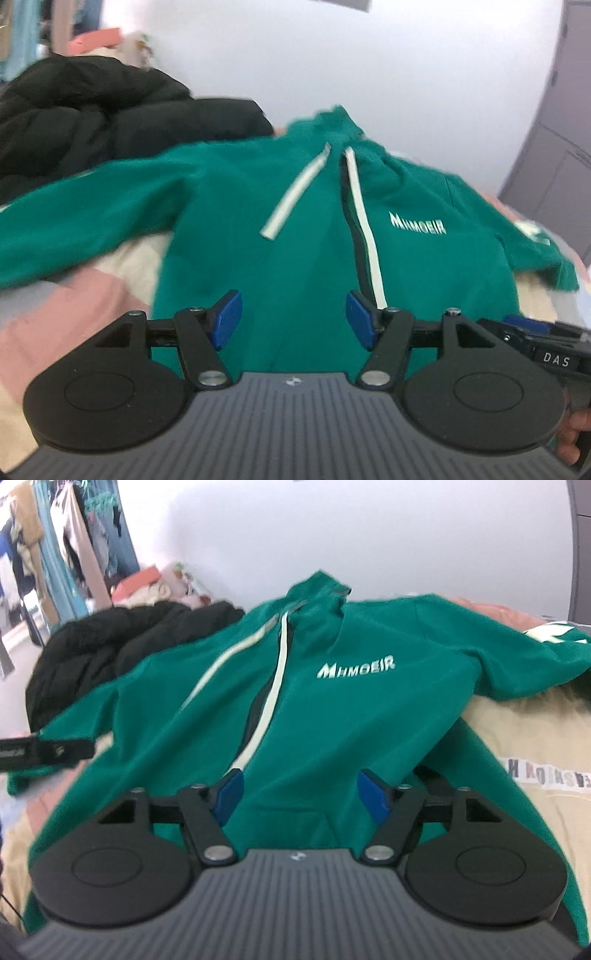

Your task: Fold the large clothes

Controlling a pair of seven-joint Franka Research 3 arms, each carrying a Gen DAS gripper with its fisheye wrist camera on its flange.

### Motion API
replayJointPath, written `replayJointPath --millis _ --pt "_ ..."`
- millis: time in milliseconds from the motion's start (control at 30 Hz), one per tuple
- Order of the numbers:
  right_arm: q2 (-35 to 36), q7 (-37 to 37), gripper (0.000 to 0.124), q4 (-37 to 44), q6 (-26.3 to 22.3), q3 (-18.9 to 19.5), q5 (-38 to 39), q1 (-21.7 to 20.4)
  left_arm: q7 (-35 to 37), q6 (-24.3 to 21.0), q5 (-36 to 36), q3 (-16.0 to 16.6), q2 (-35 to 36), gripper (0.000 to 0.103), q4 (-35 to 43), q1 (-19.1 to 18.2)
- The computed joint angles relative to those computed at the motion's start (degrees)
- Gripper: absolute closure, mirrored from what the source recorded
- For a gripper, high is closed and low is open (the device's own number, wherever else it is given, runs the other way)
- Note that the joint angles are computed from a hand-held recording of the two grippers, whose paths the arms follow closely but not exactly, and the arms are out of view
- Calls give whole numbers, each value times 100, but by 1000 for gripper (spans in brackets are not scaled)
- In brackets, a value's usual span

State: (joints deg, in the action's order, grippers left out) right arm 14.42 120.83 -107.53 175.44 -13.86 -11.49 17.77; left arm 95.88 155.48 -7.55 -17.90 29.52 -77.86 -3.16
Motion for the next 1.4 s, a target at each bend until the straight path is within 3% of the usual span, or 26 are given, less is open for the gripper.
replayJointPath --millis 67,133,233,300,433,533,667,800,967,1067,1133,1233,1333,1400 --pt "105 -58 54 112 -224 48 46 -27 129 -231 -165 -134 192 35 167 94" --pt "253 -79 55 304 -570 79 40 -66 85 -453 -152 -60 366 35 343 53" --pt "467 -384 56 624 -1137 513 594 -461 -145 -918 95 184 630 35 677 -91" --pt "590 -552 56 783 -1374 710 953 -654 -148 -1182 -6 127 785 35 847 -10" --pt "581 -364 55 775 -1346 631 947 -550 -138 -1328 -53 121 902 35 1013 0" --pt "460 -322 55 630 -1041 644 1060 -593 -84 -1204 -278 12 791 35 835 133" --pt "330 295 55 440 -410 254 975 -445 -23 -1104 -662 -126 627 35 618 324" --pt "392 1603 53 536 -342 -748 361 61 42 -925 -935 -196 522 35 469 412" --pt "531 2121 52 686 -203 -943 303 -306 197 -715 -1170 -248 341 35 201 491" --pt "581 1987 47 648 45 -488 968 -968 261 -718 -1330 -314 318 35 167 537" --pt "617 1930 35 546 274 -418 1318 -1185 357 -741 -1450 -368 309 35 145 575" --pt "709 1550 36 539 305 -21 1882 -1688 436 -606 -1541 -367 258 35 21 547" --pt "906 1443 35 553 437 -90 2215 -1805 434 -472 -1587 -360 227 35 -61 517" --pt "1104 1082 36 641 810 558 2666 -2452 425 -362 -1646 -384 207 35 -122 525"
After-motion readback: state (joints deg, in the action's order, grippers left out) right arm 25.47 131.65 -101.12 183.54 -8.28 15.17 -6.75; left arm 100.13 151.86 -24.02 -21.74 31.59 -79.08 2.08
